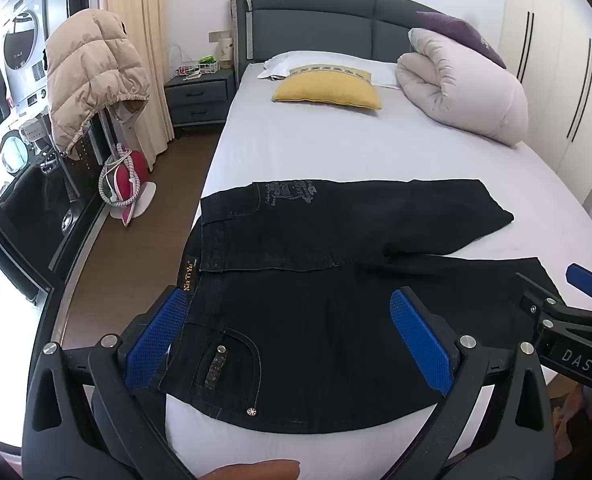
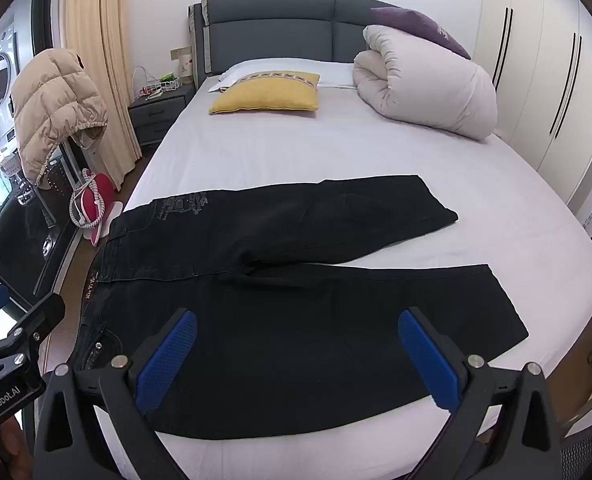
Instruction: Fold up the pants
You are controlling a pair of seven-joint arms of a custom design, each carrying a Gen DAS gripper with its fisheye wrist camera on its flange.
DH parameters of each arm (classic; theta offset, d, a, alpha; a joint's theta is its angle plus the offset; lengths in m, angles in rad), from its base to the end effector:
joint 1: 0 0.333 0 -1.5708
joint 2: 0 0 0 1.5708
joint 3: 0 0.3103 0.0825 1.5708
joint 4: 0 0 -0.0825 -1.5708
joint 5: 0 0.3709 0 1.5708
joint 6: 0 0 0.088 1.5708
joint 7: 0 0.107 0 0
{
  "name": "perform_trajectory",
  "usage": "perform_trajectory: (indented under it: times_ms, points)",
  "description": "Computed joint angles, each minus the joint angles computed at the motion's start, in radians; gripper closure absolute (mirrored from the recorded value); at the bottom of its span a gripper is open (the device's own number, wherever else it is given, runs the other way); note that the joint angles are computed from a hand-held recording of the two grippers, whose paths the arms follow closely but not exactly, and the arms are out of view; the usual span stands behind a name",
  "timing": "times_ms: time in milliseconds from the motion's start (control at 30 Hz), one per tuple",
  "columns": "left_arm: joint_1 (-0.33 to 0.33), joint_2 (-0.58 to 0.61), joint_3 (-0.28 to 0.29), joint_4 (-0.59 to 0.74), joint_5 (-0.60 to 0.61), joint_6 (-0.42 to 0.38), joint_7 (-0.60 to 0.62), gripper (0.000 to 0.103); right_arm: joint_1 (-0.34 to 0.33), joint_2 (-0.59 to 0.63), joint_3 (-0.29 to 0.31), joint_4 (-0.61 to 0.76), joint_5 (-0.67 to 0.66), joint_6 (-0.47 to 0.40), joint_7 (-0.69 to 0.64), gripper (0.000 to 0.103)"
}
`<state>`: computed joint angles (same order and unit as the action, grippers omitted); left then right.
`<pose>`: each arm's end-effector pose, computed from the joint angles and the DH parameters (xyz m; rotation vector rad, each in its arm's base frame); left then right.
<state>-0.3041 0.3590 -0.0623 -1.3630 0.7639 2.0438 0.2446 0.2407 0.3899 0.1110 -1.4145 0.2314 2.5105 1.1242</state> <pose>0.6557 -0.2025 0.5612 -2.2018 0.9977 -0.4441 0.6724 0.2284 0.5598 -2.1926 1.1046 -0.4667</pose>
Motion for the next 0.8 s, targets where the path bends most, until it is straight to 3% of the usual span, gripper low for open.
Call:
perform_trajectory:
  times_ms: [800]
  points:
    - [-0.019, 0.001, -0.002, 0.021, 0.027, -0.031, -0.005, 0.0, -0.002, -0.02, 0.004, -0.036, 0.007, 0.041, -0.016, 0.0]
